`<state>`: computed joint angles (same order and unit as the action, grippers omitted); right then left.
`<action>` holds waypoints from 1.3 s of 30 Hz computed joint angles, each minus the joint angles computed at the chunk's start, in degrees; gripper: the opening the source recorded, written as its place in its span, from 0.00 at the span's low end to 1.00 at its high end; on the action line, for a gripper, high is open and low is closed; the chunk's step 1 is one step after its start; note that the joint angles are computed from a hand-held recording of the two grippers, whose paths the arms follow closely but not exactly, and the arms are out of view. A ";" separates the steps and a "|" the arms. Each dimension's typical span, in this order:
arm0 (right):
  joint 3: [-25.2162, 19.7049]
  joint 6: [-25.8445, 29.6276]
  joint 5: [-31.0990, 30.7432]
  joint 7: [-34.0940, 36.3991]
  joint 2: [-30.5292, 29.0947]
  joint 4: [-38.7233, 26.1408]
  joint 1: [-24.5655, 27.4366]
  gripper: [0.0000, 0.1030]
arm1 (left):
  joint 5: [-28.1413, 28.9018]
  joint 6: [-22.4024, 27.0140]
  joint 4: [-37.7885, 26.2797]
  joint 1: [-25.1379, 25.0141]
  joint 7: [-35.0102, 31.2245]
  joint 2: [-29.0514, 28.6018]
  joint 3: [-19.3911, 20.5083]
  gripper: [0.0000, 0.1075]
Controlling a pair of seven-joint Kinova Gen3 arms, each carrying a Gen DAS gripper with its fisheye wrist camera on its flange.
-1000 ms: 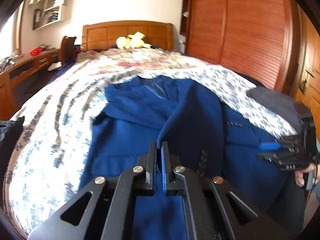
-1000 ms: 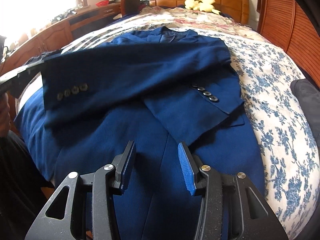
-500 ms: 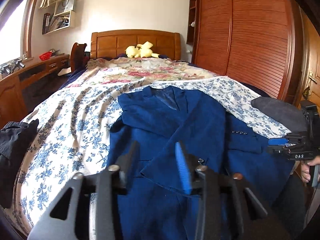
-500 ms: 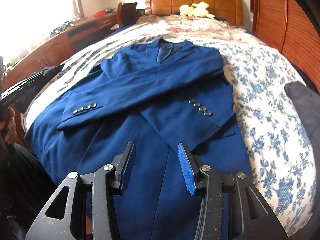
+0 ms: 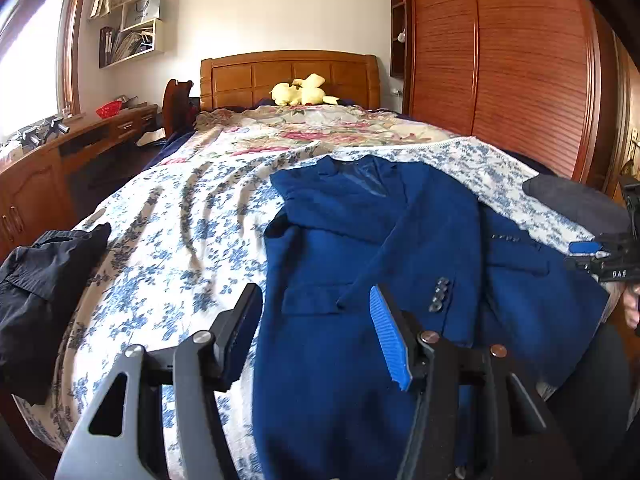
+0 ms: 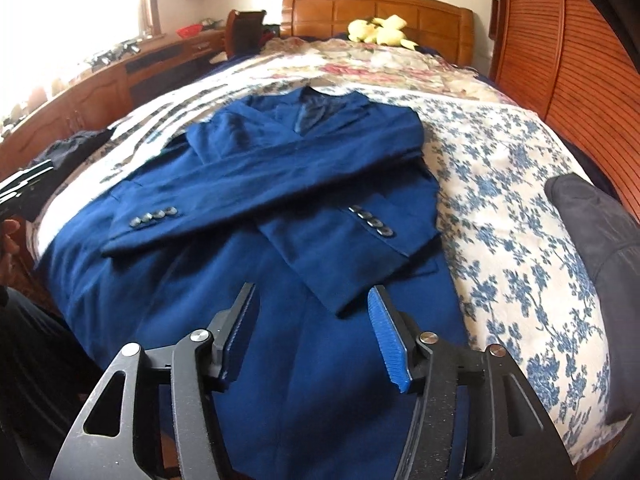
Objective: Fold large clothes
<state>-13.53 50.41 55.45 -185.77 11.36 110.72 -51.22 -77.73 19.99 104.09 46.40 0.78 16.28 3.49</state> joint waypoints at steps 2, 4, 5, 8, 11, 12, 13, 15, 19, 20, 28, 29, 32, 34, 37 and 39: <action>0.01 0.57 -0.50 -0.26 -0.24 0.88 0.07 0.58 | 0.70 -0.29 0.91 -0.39 -0.63 -0.30 0.15 0.51; -0.03 0.84 -1.17 -0.58 -0.68 2.15 0.42 0.59 | 0.55 -0.46 1.99 -0.38 -0.22 -0.60 0.01 0.51; -0.06 1.03 -1.64 -0.69 -0.91 2.83 0.68 0.59 | 1.11 -0.45 2.46 -0.62 -0.64 -0.64 0.20 0.51; -0.24 1.30 -2.78 -0.83 -1.33 4.47 1.47 0.60 | 4.08 0.04 3.41 -1.27 -3.08 -0.36 0.53 0.51; -0.27 1.69 -3.96 -0.41 -1.49 5.65 2.38 0.60 | 6.98 -0.39 3.99 -1.74 -5.42 -0.08 0.18 0.51; -0.23 1.64 -4.19 -0.49 -1.67 6.22 2.69 0.60 | 8.00 -0.54 4.03 -1.76 -6.22 0.03 -0.08 0.51; -0.19 1.50 -4.55 -0.50 -1.82 6.63 3.08 0.60 | 8.77 -0.76 4.00 -1.62 -6.81 0.14 -0.46 0.51; -0.07 0.36 -5.23 -0.69 -2.37 7.75 4.03 0.60 | 11.43 -0.91 3.72 -1.75 -9.08 0.40 -0.77 0.51; 0.13 -4.21 -5.24 -2.57 -4.06 10.23 6.10 0.60 | 14.70 -1.15 3.11 -0.59 -12.28 0.83 -2.29 0.51; -0.01 -4.68 -5.49 -2.63 -4.21 10.32 6.44 0.60 | 15.50 -1.22 3.03 -0.37 -13.15 0.81 -2.60 0.51; -0.65 -13.30 -8.89 3.21 -6.03 11.00 9.95 0.45 | 23.19 -1.13 1.82 0.35 -20.97 1.85 -4.14 0.51; -0.13 -15.45 -8.23 2.30 -7.05 11.85 9.82 0.42 | 23.89 -1.21 1.75 0.56 -21.65 1.93 -4.52 0.51; -0.75 -18.07 -4.34 -2.12 -8.65 13.04 10.01 0.39 | 26.19 -0.94 1.22 1.01 -23.88 2.37 -5.11 0.51; -1.55 -17.23 -4.02 -1.98 -8.49 12.28 10.10 0.39 | 27.85 -0.55 0.83 1.03 -25.65 2.72 -5.19 0.51; -2.36 -13.23 -6.02 1.71 -6.33 9.59 9.23 0.39 | 30.83 0.40 -0.02 0.56 -28.94 3.44 -4.81 0.51; -2.14 -10.54 -8.16 4.02 -4.74 8.16 8.39 0.39 | 33.19 0.93 -0.39 -0.07 -31.15 3.78 -4.32 0.51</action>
<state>-15.67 39.87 47.29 -181.74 6.62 118.87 -42.83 -44.54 20.92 103.70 46.33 -30.37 20.06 -0.83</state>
